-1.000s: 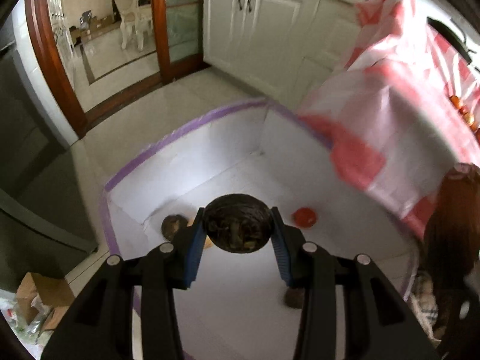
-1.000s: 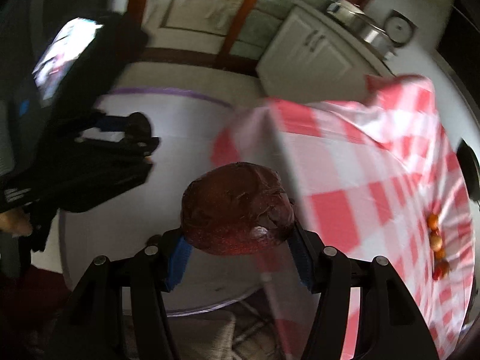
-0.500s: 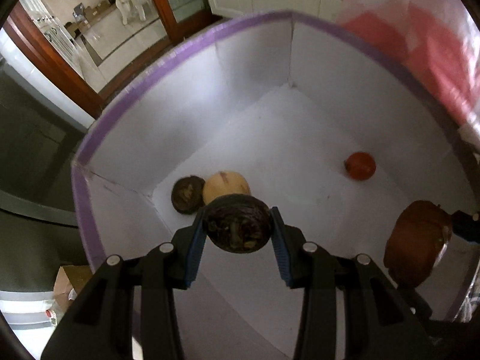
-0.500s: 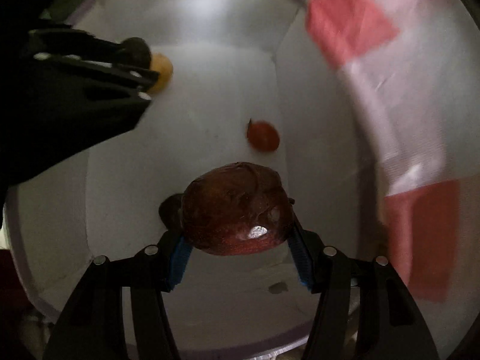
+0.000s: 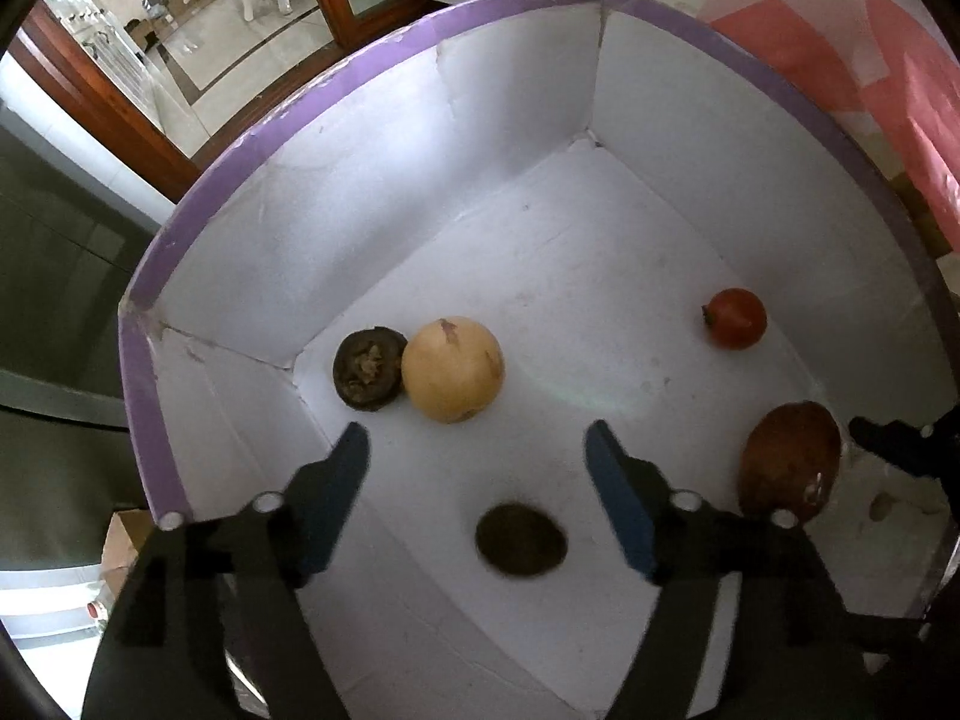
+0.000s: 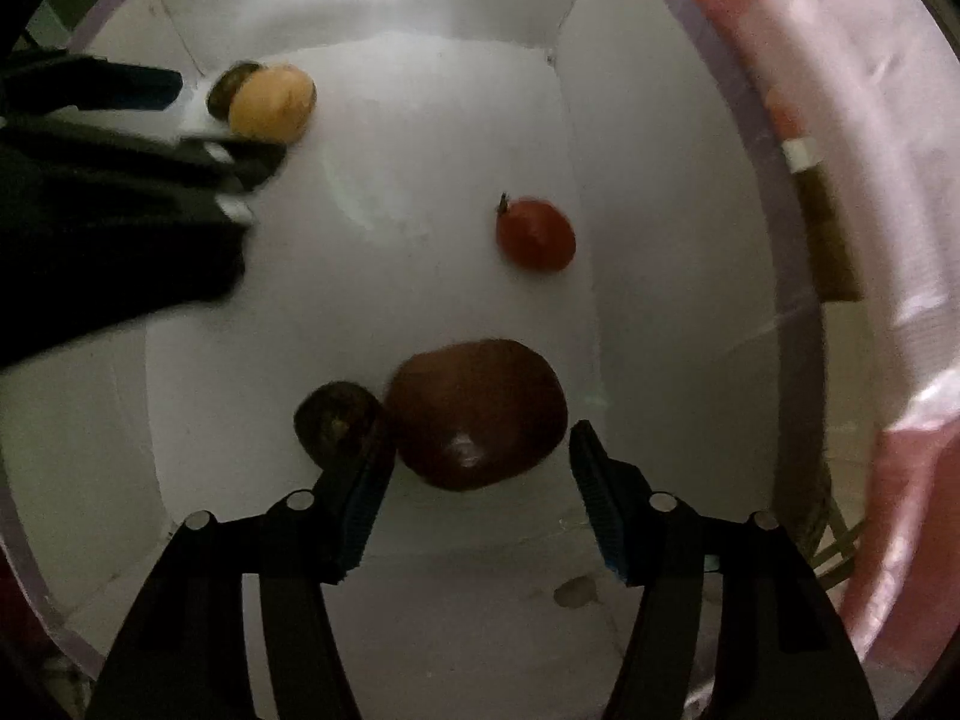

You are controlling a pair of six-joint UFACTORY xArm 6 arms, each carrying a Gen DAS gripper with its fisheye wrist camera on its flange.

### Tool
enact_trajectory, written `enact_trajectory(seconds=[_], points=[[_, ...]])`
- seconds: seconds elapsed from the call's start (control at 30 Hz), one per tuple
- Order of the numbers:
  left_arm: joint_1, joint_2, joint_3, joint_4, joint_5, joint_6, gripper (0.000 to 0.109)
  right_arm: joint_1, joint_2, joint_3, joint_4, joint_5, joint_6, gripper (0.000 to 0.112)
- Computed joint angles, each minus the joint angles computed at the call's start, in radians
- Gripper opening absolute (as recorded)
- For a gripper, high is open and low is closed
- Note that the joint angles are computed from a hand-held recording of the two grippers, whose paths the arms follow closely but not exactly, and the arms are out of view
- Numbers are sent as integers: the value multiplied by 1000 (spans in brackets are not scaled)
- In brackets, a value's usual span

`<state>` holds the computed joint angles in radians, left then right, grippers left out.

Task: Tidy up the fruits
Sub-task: 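Open both tools over the white box to drop apple and dark fruit, then move both open tools back over the fruits on the table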

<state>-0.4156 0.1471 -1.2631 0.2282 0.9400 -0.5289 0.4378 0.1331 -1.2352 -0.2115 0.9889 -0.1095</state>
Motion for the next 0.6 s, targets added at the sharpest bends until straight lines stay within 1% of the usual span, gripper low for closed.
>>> enact_trajectory(seconds=[0.03,0.07,0.13,0.17,0.23,0.27,0.3,0.37,0.4,0.43,0.47,0.53,0.6], points=[[3,-1,0,1,-4,-2,81,0,-9,4,2,-10,-4,71],[4,-3,1,5,-8,-7,81,1,-28,14,-1,-21,-10,73],[7,-23,9,47,-22,-42,81,5,-73,36,11,-36,-43,73],[6,-41,12,88,-22,-77,81,6,-115,52,57,-47,-93,73],[10,-83,3,205,-40,-167,81,2,-182,78,150,-60,-168,73],[5,-107,-7,286,-45,-225,82,-4,-227,86,218,-68,-222,73],[0,-120,-15,336,-48,-261,84,-12,-273,95,279,-83,-274,73],[-23,-159,-46,476,-76,-350,96,-22,-360,118,354,-126,-341,77],[-39,-175,-68,544,-104,-392,99,-33,-413,135,382,-164,-361,79],[-56,-180,-92,591,-124,-422,101,-55,-455,141,401,-191,-375,83],[-71,-179,-117,619,-142,-438,101,-55,-454,123,393,-237,-349,86],[-107,-154,-194,631,-190,-427,101,-109,-515,145,383,-298,-320,87],[-152,-102,-289,617,-203,-388,101,-197,-569,173,314,-367,-229,87]])
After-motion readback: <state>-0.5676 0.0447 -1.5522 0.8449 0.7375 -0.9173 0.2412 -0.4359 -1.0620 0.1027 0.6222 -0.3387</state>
